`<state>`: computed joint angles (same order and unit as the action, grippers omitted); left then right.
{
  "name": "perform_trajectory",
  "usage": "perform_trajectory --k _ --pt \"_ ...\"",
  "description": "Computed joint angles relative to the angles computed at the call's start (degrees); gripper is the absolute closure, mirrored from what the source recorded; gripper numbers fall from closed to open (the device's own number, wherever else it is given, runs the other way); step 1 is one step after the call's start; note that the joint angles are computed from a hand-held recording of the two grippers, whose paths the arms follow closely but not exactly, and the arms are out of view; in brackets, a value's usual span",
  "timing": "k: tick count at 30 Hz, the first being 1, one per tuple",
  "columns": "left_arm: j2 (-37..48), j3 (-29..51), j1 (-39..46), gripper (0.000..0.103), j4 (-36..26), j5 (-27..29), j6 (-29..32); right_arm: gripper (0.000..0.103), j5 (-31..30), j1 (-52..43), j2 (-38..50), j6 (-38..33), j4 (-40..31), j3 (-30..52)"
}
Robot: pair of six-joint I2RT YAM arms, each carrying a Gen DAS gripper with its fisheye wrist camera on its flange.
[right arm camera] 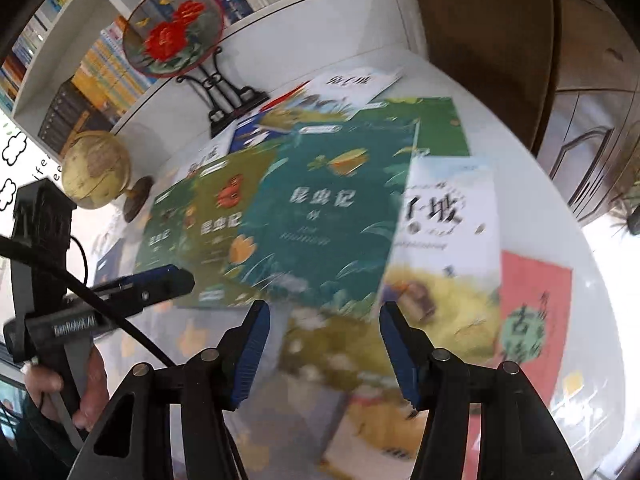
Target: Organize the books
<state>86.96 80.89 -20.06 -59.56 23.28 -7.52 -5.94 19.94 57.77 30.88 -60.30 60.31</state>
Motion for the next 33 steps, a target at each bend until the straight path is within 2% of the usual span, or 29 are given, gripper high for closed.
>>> perform_trajectory --k 5,7,13,15,19,25,29,33 --pt "6.4 2.5 -0.6 0.040 2.8 -1.2 -3.7 0.048 -1.6 -5.4 5.7 -3.6 3.4 -1.1" --pt "8.6 3.2 -0.6 0.041 3.9 -1.3 -5.0 0.051 -2.1 -6.3 7.7 -4.5 4.6 -1.3" --pt "12.2 4.8 -2.1 0.041 5.9 -0.9 -5.0 0.061 1.6 -5.9 13.6 -5.4 7.7 -0.1" --pt "12.7 5.5 -2.7 0.041 5.6 -1.0 -4.7 0.065 0.9 -6.4 14.8 -5.5 8.4 -0.1" --pt "11.9 4.5 -2.7 0.040 5.3 -0.1 -3.5 0.065 2.1 -5.5 15.9 -5.3 8.8 -0.1" --pt "3.6 -4.9 -0.7 0.040 5.7 1.8 -4.0 0.065 -0.7 -4.6 14.4 -7.6 7.0 -0.4" --pt "-6.3 -14.4 2.5 0.040 3.8 1.6 -3.5 0.064 0.2 2.5 13.0 -6.4 5.4 -0.8" --pt "-17.1 -23.2 11.2 0.040 -1.4 3.3 -0.6 0.064 -0.7 10.9 13.1 -4.7 5.8 -0.5"
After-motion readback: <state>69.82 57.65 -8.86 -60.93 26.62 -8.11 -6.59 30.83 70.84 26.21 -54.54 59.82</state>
